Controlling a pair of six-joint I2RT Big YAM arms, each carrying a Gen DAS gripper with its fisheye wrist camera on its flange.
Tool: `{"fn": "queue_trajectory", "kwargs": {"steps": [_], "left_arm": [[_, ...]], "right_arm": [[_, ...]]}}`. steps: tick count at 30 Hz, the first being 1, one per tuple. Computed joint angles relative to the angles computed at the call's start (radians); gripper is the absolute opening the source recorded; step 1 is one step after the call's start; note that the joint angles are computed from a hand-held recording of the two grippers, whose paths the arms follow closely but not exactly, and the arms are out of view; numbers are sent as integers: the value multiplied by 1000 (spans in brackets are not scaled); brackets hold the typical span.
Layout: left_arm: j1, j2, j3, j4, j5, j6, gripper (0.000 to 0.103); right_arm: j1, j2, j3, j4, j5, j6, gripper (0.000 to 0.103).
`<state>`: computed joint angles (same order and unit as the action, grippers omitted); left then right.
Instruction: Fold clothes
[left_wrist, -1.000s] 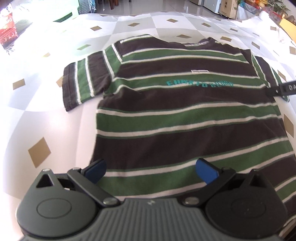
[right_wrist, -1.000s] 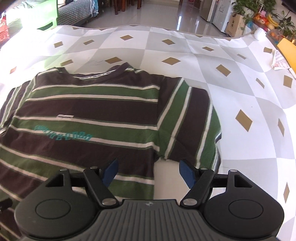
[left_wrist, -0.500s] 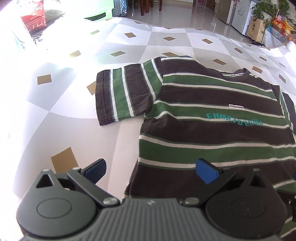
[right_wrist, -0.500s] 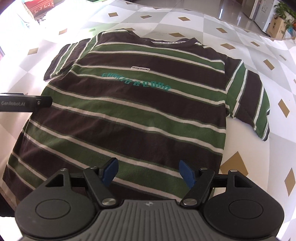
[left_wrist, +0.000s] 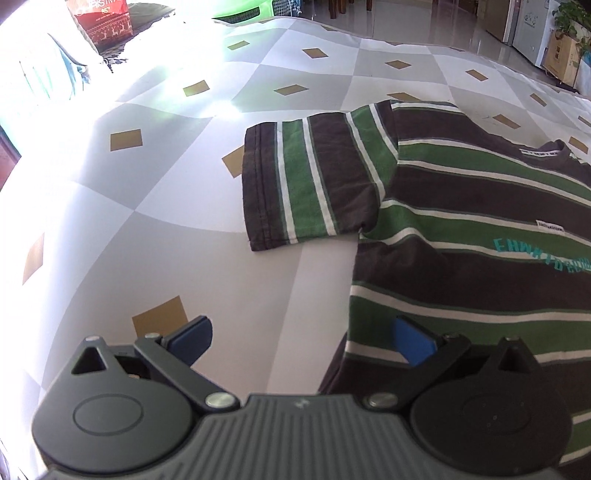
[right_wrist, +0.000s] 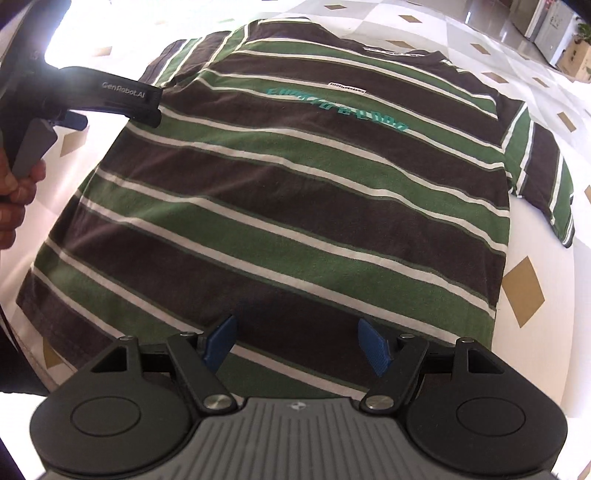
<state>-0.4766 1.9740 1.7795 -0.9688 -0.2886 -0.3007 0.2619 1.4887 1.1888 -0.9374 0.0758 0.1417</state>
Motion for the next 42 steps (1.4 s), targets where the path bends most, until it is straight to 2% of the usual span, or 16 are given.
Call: {"fn": "queue_trajectory", "kwargs": {"steps": [8,18,23,28,42], "left_arm": [[12,-12,-33,32,-35,-14,103],[14,-26,-38,23,-1,-47,103],[0,-42,-42,87,5,-14,103],[3,3,31,52,25,-22,103],[9,126,168,12,-25,-21,103]], "right_arm": [[13,6,3,-6,14,-31,75],[4,4,2,-10,7,-49,77],[8,11,12,-22,15,-44,78],[11,18,24,-34,15,-31,78],[19,31,38,-35,7,-32,81]]}}
